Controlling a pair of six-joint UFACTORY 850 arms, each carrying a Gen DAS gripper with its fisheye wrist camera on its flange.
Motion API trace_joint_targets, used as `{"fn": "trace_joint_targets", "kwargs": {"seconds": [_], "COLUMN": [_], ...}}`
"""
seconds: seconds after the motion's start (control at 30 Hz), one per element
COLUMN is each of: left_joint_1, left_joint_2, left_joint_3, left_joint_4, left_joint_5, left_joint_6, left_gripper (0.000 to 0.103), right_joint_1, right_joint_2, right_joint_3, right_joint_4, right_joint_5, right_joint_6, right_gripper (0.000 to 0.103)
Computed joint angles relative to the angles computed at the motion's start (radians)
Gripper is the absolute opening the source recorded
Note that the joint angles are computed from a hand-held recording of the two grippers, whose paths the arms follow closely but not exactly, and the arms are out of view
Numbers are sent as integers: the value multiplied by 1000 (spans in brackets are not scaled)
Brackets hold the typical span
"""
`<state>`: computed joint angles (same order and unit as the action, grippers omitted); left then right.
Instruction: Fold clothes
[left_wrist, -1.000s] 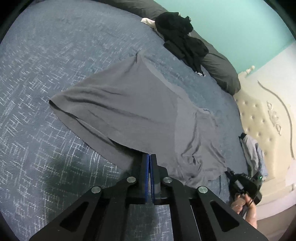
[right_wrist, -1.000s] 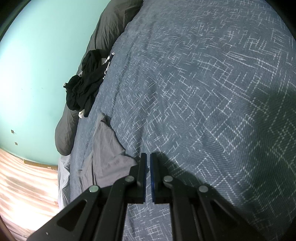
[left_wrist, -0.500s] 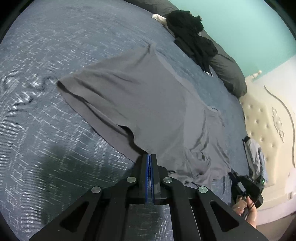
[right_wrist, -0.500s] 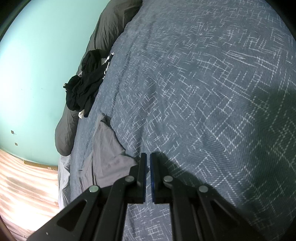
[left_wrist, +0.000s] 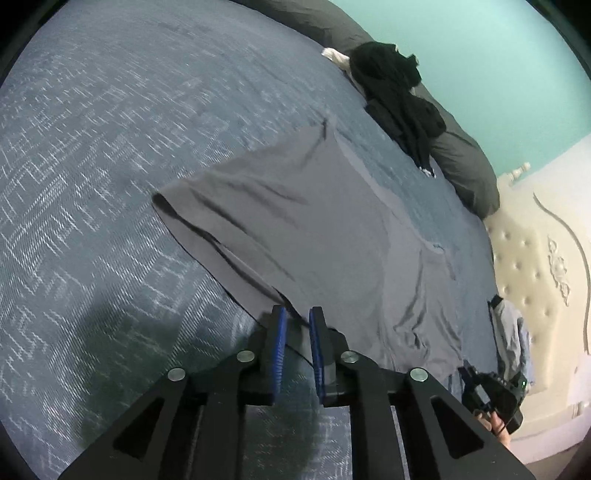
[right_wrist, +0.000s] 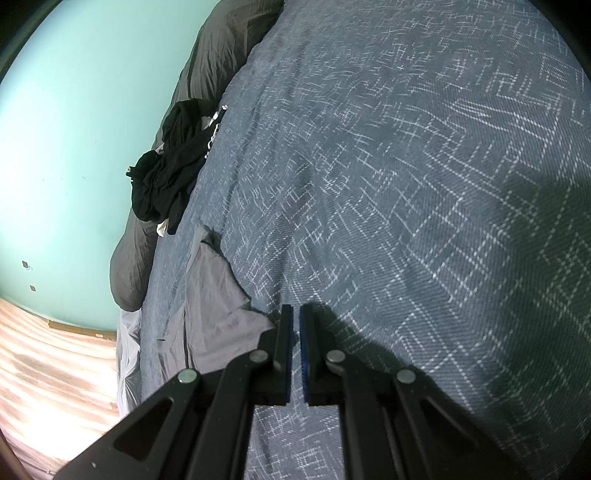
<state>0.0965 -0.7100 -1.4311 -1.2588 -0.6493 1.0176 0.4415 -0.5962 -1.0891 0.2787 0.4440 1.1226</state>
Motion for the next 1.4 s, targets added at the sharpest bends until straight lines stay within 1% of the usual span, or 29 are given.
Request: {"fn": "trace_joint_targets", "kwargs": {"seconds": [0.07,0.27,0.47,0.53,0.63,0.7,0.97,1.13,1.23,1.4], "left_joint_1": [0,-2,-8,-12,-14,-16,-21,-23,-29,-18], "left_joint_2": [-11,-45,-48,-51,-54,-54,-46,2,9,-23], "left_joint_3": [-13,-52,-59,-63,-67,-69,-68,-21,-14,-34], "left_joint_4": [3,27,18,18,20,15,-19,-53,-53,27], "left_joint_5": [6,-22,-39,-41,-43,-42,-32,-4,12,2], "left_joint_6": [-7,-54,-28,-20,-19,-11,30,104,119,-6], "left_gripper": [14,14,13,11,4,2,1,1,1,1], "right_joint_1": [0,-1,-1,-2,-2,-3,-6,-7,-7,-9], "right_joint_2": [-3,-8,-9,-10,-11,-12,-10,-11,-12,-16], "right_joint_3": [-4,-10,-11,-12,-11,-11,-8,-9,-12,-14], "right_joint_4": [2,5,2,0,-3,-8,-19,-21,-20,-25], "right_joint_5": [-2,-7,-7,-7,-4,-3,-1,0,-2,0], "right_joint_6": [-3,-8,-6,-4,1,6,14,19,15,19], "right_gripper": [4,4,4,4,4,4,4,4,4,4]}}
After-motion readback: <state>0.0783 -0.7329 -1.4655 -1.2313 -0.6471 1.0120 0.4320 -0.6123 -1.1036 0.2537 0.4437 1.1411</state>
